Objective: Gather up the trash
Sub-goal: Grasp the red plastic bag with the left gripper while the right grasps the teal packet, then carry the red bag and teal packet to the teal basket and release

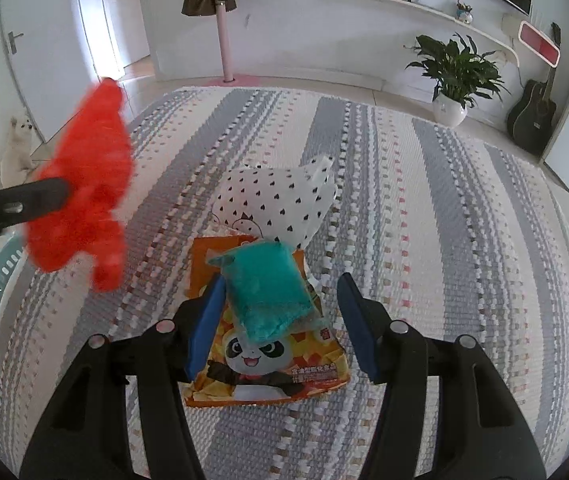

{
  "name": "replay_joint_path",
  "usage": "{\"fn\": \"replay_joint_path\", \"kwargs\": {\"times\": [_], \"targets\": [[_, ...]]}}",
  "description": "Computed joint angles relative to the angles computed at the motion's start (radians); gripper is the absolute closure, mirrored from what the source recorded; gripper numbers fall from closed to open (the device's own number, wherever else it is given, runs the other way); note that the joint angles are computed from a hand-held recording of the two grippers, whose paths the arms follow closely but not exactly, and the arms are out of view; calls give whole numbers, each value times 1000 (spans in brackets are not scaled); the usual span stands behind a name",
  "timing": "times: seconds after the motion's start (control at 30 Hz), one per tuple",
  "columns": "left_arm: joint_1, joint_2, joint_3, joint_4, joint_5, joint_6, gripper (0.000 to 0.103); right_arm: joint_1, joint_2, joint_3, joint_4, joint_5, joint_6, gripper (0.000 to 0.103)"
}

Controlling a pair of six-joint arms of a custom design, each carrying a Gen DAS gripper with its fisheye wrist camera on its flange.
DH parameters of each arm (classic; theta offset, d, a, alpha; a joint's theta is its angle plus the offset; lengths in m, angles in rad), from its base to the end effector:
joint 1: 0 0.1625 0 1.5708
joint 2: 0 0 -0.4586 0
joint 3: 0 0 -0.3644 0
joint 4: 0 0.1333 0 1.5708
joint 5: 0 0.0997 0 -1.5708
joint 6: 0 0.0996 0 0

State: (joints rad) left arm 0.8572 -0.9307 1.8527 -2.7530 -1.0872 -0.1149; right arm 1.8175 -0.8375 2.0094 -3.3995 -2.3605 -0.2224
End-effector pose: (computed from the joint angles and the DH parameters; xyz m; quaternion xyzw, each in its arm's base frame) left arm -0.2655 -0.5811 0.1804 0.2542 0.9291 -0.2109 0.1666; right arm 0.1999 -0.5377 0.1728 0.0824 -0.8786 0.3021 0.3605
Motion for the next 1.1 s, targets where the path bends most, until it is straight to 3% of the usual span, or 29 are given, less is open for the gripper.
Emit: {"fn": "replay_joint_path", "kwargs": {"times": [0.2, 0.27, 0.4, 0.63, 0.9, 0.93, 1.03, 1.1], "targets": [[-5, -55, 55, -27, 0, -14, 72, 2, 19, -25, 36, -25, 1, 50], [-6, -67, 69, -40, 5, -11, 72, 2, 20, -25, 42, -23, 1, 64], [-7, -90, 88, -51, 2, -12, 72, 16, 20, -12, -5, -34, -16, 67], [-22, -208, 131, -57, 0, -21, 72, 111, -4, -6, -48, -12, -41, 67], [-60, -459, 180, -29, 101, -63, 72, 309, 26, -147, 41, 38, -66, 67], [-65, -485, 180, -12, 127, -74, 72, 335, 39, -176, 61, 44, -66, 67], [-95, -568, 187, 84, 310, -168, 72, 377, 67, -240, 125, 76, -39, 67], [-90, -609, 215, 66, 333, -202, 72, 402, 104, -287, 160, 79, -25, 67]]}}
